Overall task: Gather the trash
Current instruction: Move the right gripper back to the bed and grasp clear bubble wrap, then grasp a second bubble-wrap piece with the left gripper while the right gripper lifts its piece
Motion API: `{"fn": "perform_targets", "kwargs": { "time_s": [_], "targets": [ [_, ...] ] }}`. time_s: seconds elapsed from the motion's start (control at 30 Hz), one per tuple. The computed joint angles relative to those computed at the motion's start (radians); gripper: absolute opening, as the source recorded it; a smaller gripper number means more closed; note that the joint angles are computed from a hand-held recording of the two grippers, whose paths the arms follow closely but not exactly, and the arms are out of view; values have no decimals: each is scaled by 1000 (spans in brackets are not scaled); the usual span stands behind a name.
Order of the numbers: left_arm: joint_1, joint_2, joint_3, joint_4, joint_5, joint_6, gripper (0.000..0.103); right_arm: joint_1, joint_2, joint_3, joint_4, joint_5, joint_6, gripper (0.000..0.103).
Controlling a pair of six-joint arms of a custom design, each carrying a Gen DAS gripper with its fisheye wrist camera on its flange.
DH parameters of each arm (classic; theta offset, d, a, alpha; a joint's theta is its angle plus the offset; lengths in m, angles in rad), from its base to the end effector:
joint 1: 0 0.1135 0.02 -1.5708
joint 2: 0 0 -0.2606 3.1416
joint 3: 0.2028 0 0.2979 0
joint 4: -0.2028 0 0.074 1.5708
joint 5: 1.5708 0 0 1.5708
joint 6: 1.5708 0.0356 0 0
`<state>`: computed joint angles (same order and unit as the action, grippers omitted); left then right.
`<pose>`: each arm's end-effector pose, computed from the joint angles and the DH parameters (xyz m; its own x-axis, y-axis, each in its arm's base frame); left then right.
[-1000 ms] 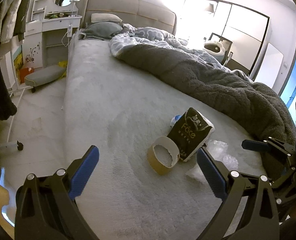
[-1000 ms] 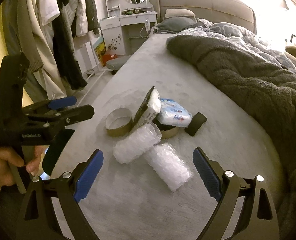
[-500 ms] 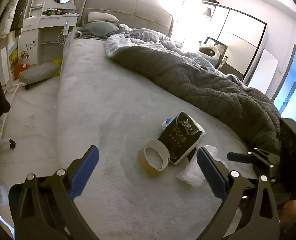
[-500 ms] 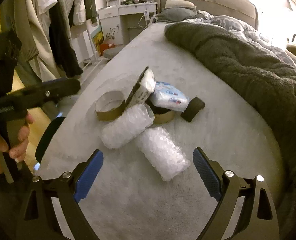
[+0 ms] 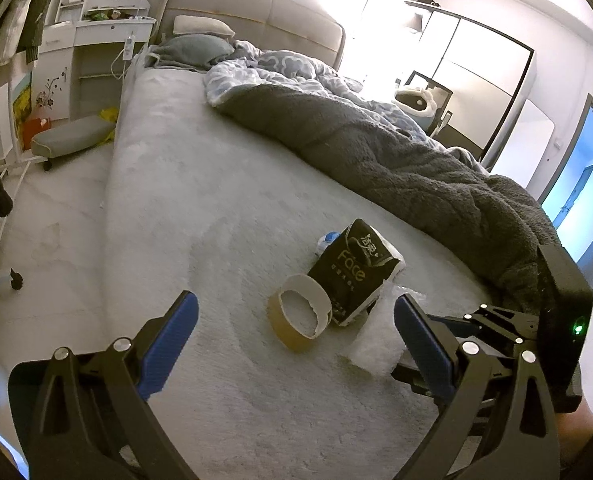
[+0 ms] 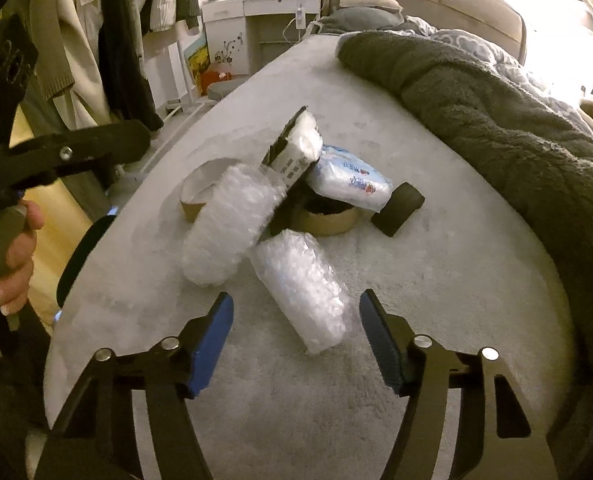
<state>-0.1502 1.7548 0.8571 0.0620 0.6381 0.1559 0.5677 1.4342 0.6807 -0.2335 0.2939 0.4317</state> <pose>0.3580 -0.0756 0.1029 -0.6445 0.2237 -0.7311 0.6228 0.7083 -0.3324 0.2568 0.1515 0.1256 -0.7980 -0.0339 -0.6018 -0.0508 0.9986 0.0111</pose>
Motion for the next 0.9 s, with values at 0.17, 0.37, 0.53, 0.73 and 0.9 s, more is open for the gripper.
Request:
{"fn": "perform_targets", "kwargs": {
  "time_s": [0.17, 0.37, 0.53, 0.73, 0.9],
  "targets": [
    [-1, 8, 5, -3, -1, 0, 100, -5, 11, 3, -12, 14, 0, 47],
    [-5, 12, 5, -3, -5, 2, 100, -6, -5, -2, -21, 26, 14, 39],
    [-12, 14, 0, 6, -15, 4, 100, -11, -27, -19, -4, 12, 32, 35],
    [-30, 7, -13, 17, -31, 12, 100, -39, -80, -59, 30, -35, 60, 35],
    [-45, -12, -32, 27, -32, 24, 100, -59, -129, -93, 52, -68, 92, 34]
  ]
}}
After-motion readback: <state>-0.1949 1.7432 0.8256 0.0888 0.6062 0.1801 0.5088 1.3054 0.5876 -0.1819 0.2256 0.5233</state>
